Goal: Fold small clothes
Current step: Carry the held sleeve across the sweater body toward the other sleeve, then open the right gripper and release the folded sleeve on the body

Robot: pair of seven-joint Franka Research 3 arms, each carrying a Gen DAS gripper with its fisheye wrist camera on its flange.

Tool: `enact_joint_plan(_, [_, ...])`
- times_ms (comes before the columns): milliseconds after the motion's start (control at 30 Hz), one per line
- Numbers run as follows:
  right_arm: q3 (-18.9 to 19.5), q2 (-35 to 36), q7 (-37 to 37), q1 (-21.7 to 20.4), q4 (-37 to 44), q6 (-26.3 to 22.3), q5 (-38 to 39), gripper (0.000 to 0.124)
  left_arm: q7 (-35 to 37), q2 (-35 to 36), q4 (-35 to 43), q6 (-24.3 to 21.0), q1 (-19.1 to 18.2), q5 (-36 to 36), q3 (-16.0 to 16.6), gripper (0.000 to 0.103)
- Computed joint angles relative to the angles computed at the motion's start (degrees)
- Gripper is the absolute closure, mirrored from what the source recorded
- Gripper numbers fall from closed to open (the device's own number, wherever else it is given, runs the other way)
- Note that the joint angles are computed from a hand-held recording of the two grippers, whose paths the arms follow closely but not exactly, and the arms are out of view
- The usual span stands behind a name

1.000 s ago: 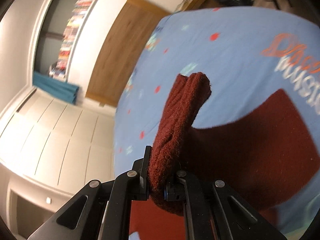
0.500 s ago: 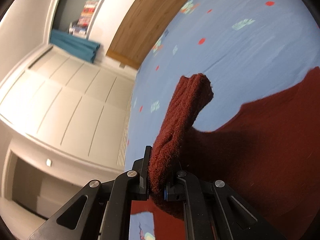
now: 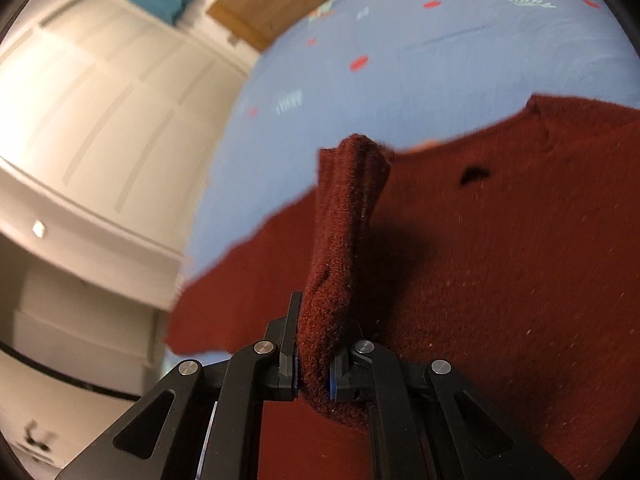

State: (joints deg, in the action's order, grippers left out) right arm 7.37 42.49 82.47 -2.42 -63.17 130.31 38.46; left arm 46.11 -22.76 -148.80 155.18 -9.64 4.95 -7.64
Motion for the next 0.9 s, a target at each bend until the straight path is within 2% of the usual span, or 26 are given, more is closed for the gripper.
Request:
enact_joint_plan(100, [-0.7, -1.4, -0.5, 1.4, -3.9, 0.7, -1.8, 0.112, 0.1, 0.1, -0.1, 0.2, -0.1, -0.4, 0.2, 0.002])
enact_joint_plan(267, [-1.7, -1.7, 0.0, 3.3, -5.8, 0.4, -4.6, 0.110, 0.1, 0.5, 0.0, 0.3, -0.1, -0.5, 0.2, 0.002])
enact_joint_plan(433, [-2.0, -3.7, -1.0, 4.4, -9.9, 1.0, -6.3, 0.100, 0.6, 0.7, -0.1, 0.9, -0.6, -1.6, 0.6, 0.002])
enact_joint_plan(600, [-2.5, -5.0, -1.8, 6.4, -11.5, 1.6, -8.8, 0.084, -0.7, 0.5, 0.3, 1.2, 0.3, 0.1, -0.6, 0.002])
enact_joint_plan(700, [-2.3, -3.7, -2.4, 6.9, -8.3, -0.2, -10.0, 0.082, -0.6, 0.4, 0.5, 1.3, -0.1, 0.2, -0.3, 0.002])
enact_joint_plan(900, [-1.4, -6.9, -8.0, 5.7, -11.2, -0.6, -8.0, 0.082, 1.6, 1.9, 2.2, 0.3, -0.6, 0.0, 0.1, 0.002])
